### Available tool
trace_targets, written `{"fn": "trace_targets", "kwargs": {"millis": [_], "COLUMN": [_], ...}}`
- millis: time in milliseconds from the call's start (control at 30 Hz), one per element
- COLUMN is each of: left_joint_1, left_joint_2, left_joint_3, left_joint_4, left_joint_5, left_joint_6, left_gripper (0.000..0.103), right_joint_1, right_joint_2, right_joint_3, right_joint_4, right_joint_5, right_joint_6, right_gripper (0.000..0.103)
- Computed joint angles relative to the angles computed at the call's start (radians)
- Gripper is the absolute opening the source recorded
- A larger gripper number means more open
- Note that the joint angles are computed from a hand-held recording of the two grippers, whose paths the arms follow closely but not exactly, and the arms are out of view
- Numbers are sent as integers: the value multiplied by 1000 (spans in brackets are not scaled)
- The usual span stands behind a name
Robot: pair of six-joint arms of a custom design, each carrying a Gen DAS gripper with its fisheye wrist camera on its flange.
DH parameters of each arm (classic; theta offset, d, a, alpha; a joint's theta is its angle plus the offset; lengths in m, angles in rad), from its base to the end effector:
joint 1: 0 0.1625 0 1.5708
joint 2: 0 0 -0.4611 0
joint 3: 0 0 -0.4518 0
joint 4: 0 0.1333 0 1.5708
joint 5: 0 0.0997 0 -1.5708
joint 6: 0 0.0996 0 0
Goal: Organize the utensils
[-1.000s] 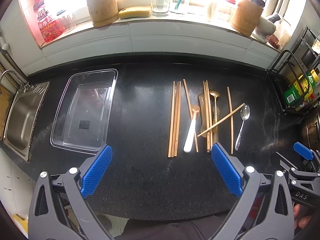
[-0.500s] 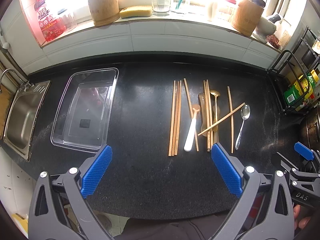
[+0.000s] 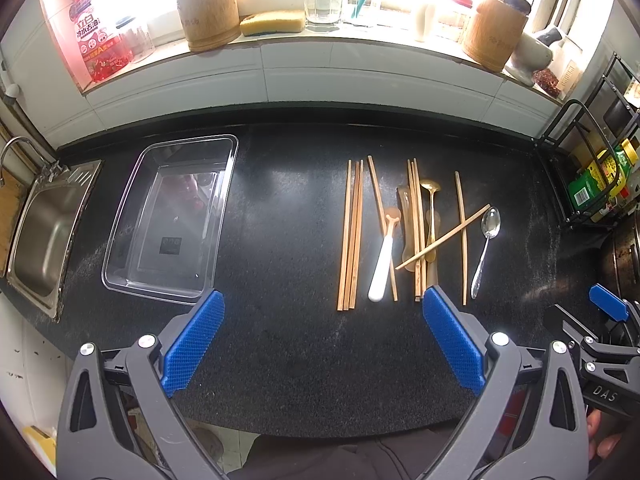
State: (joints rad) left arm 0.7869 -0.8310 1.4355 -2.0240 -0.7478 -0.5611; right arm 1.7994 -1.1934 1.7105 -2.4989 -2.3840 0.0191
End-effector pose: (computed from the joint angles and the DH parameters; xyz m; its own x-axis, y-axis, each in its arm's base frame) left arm -0.3982 -0.6916 0.1643 -0.7131 0.1002 -0.6939 0.3762 0.8899 -0.2581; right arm 0.2138 -0.6498 0.3449 -0.7389 0.1440 0.6582 -0.1937 0.8903 -0.4122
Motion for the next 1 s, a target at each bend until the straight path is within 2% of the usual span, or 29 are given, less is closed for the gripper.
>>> {"fn": "trace_targets", "kwargs": {"millis": [667,1000], "left_joint_1": [1,12], "left_joint_2": [-13,7], "left_joint_3": [17,-17], "left_joint_4": [0,25], "left_joint_5": [-2,-7], "left_joint_6": [-8,-8], "left_gripper": [97,97], "right_joint_1": [1,-2], "right_joint_2": [5,14], "right_joint_3": [-9,-21], "right_joint_4": [6,18], "right_joint_5": [0,0], "right_joint_6": [-4,0], "right_gripper": [97,97]}}
